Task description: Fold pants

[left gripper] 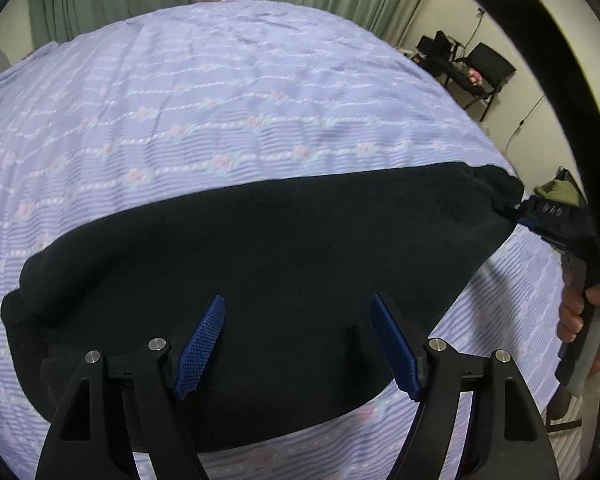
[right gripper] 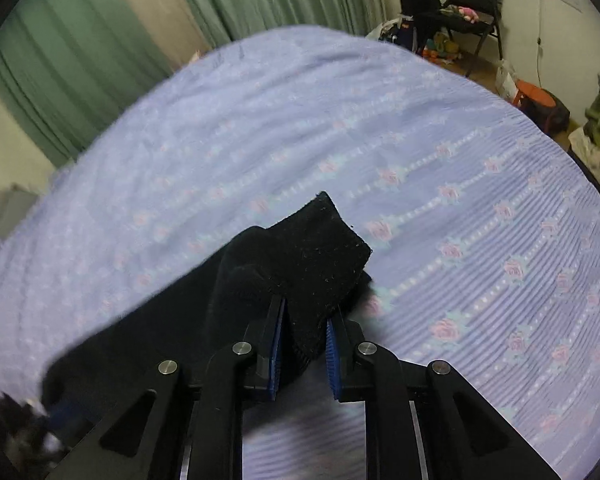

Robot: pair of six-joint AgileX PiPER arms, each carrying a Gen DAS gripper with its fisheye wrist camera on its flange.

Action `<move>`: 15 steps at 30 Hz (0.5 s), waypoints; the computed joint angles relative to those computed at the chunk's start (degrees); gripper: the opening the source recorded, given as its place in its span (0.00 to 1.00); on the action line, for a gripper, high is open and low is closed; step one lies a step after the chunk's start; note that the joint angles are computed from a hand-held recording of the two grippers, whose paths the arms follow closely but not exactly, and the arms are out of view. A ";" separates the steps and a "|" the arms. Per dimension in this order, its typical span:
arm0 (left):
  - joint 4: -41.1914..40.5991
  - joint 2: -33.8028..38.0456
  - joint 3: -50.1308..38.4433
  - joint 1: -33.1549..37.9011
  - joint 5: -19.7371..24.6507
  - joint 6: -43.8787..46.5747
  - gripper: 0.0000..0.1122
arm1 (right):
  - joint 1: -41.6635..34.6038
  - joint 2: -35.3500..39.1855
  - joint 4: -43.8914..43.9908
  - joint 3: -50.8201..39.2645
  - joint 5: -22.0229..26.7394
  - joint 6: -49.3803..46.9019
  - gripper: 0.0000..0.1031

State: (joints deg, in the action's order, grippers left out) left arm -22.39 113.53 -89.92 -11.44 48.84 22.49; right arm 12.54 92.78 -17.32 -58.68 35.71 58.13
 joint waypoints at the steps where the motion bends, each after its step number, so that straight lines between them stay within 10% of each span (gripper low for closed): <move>1: 0.91 -0.24 0.93 -0.07 -0.43 -0.16 0.67 | -0.59 1.40 0.74 0.14 -1.30 -1.40 0.18; 12: 7.20 -4.54 7.17 -1.36 -4.35 -5.39 0.67 | 0.48 6.32 -5.83 -2.89 -5.34 -2.70 0.20; 15: 9.64 -5.35 7.99 -1.94 -5.23 -8.67 0.67 | 0.70 8.57 -5.22 -3.34 -3.08 -2.61 0.34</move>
